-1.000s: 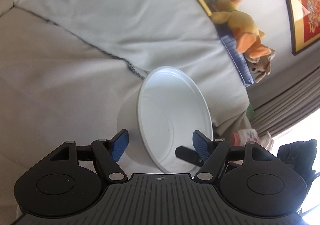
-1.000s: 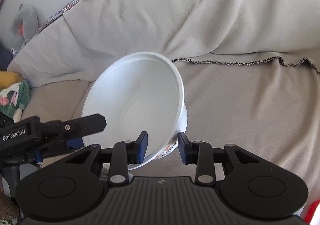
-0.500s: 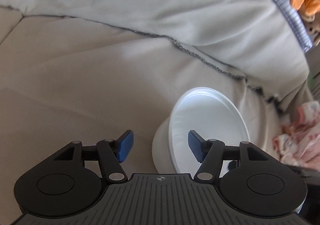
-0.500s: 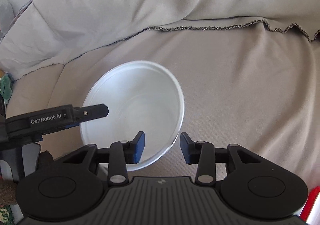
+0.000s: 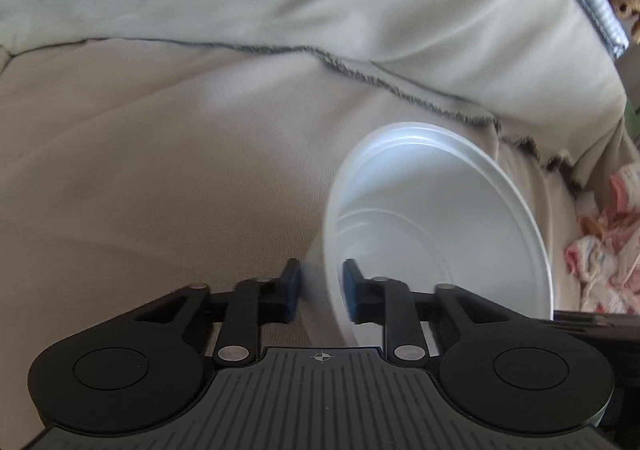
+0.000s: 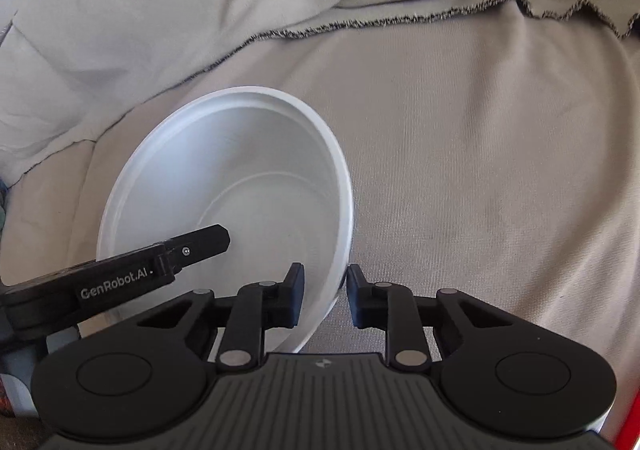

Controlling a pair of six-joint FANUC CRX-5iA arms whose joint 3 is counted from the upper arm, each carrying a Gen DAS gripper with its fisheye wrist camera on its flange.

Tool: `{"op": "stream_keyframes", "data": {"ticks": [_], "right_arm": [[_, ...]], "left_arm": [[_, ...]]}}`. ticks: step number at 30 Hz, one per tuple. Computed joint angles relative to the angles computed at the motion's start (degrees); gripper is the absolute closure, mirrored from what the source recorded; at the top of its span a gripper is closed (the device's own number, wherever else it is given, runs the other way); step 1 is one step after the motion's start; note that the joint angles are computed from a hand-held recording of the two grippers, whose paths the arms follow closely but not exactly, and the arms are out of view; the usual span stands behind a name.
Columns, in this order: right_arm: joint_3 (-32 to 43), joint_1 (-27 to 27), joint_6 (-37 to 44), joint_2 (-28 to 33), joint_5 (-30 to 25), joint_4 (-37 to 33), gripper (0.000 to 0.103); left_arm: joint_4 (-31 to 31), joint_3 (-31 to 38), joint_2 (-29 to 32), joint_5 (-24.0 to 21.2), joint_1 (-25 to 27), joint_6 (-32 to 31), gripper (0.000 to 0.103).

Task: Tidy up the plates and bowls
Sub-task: 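Grasp the rim of the large white bowl with the right tool, then carry the white bowl over and lower it into the blue bowl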

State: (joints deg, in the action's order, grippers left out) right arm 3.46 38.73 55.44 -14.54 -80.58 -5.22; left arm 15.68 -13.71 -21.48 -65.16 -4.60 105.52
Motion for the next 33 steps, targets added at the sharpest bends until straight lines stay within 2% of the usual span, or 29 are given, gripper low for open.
{"op": "stream_keyframes", "data": {"ticks": [5,7,11,13,15,19,21,24,26,30,33], "right_arm": [[1.3,0.2,1.8,-5.8,-0.4,1.2,0.081],[2.3,0.1,2.8,-8.0,-2.2,0.9,0.081],[2.1,1.5,3.7,-13.6,-5.8,2.0,0.081],[0.8,3.0,3.6,-16.5,-7.4,4.0,0.081],[-0.2,2.4,4.3,-19.3,-9.5,3.6,0.081],[-2.0,-6.8,11.2,-21.7,-13.4,-4.0,0.081],[-4.1,-9.1,12.7,-22.4,-14.5,-5.6,0.081],[-6.7,-14.1,16.0,-23.5,-13.6,-9.3,0.081],[-8.7,-15.2,16.7,-25.4,-11.5,-9.5,0.08],[-13.8,-10.6,14.4,-31.7,-4.8,-4.0,0.08],[-15.7,-10.0,13.1,-34.6,-1.5,-2.7,0.08]], "left_arm": [[6.7,-1.8,-7.6,2.5,1.8,-2.2,0.08],[6.5,-1.0,-9.5,2.8,0.1,-1.9,0.079],[-3.6,4.0,-9.2,3.9,-10.6,5.3,0.08],[-7.4,5.9,-8.5,3.8,-15.8,9.1,0.079],[-10.7,7.1,-8.0,3.3,-20.6,13.4,0.078],[-17.3,9.7,-5.1,0.4,-29.4,20.9,0.078],[-17.4,10.3,-2.9,-1.7,-30.7,23.4,0.078],[-19.6,11.6,-0.5,-4.9,-33.2,27.3,0.078],[-19.2,11.4,-0.3,-5.6,-33.6,28.3,0.079],[-20.8,12.0,-0.6,-6.1,-35.7,31.1,0.077],[-23.8,14.3,0.1,-7.2,-38.1,33.2,0.076]]}}
